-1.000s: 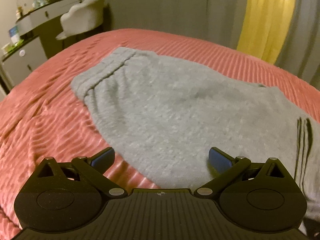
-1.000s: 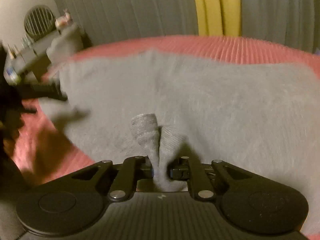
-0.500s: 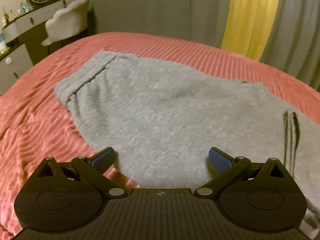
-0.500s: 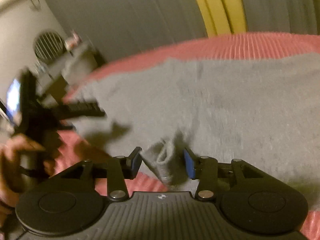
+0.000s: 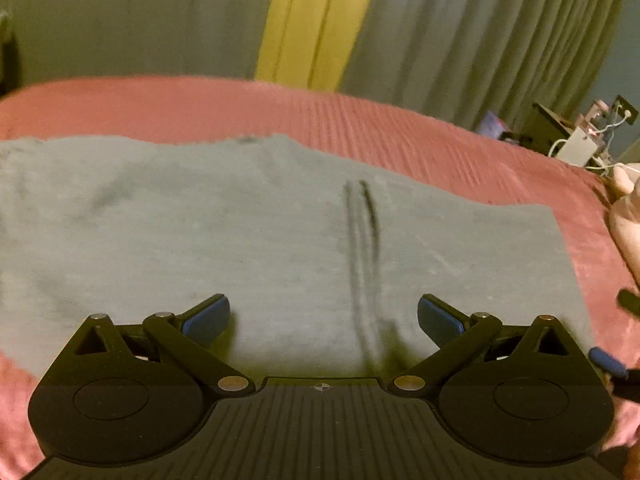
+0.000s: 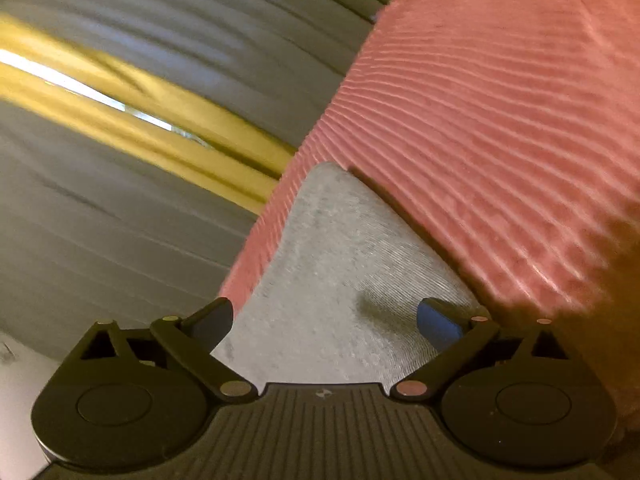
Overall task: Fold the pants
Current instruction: 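Grasp the sweatpants' crease with the left gripper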
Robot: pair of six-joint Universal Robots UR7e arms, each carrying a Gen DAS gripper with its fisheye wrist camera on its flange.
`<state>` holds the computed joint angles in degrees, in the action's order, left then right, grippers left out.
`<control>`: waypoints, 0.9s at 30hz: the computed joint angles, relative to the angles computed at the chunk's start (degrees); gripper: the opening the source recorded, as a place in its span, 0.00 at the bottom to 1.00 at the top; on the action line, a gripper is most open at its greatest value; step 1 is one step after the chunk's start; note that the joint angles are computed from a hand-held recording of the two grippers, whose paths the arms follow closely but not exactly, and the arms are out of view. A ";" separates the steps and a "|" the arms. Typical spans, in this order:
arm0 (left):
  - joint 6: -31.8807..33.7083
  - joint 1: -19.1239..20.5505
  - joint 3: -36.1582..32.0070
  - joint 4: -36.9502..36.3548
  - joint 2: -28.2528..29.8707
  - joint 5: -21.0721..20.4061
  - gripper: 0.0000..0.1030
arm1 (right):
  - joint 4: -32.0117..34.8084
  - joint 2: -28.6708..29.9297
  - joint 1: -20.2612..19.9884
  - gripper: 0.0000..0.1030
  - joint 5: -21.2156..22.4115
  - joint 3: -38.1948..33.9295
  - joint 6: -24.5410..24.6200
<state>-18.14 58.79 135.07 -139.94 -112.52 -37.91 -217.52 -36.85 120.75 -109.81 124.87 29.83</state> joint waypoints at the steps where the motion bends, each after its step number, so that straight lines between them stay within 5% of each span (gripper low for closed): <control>1: -0.56 1.39 -1.26 0.24 2.05 -1.81 1.00 | 0.92 -0.34 0.28 0.96 -0.91 -0.35 -1.47; 7: 2.69 6.55 -5.22 -5.12 11.14 -4.79 0.99 | -1.24 0.26 0.01 0.96 -2.11 -0.78 -3.24; 10: 6.90 7.42 -6.09 -10.52 13.22 -6.35 0.82 | -2.25 0.44 -0.85 0.96 -1.71 -0.83 -3.53; 17: 12.28 10.54 -11.74 -13.67 20.01 -8.26 0.88 | -3.03 1.17 -1.30 0.96 -1.59 -1.09 -4.17; 20: 14.21 10.95 -12.74 -14.87 21.49 -8.09 0.61 | -3.19 1.30 -1.26 0.96 -1.74 -1.13 -4.37; 22: 15.28 11.34 -13.38 -14.66 21.09 -10.36 0.24 | -3.40 1.37 -1.21 0.96 -1.90 -1.17 -4.54; 27: 12.62 12.62 -14.40 -13.50 19.18 -16.57 0.14 | -3.92 1.63 -1.54 0.96 -1.82 -1.30 -4.18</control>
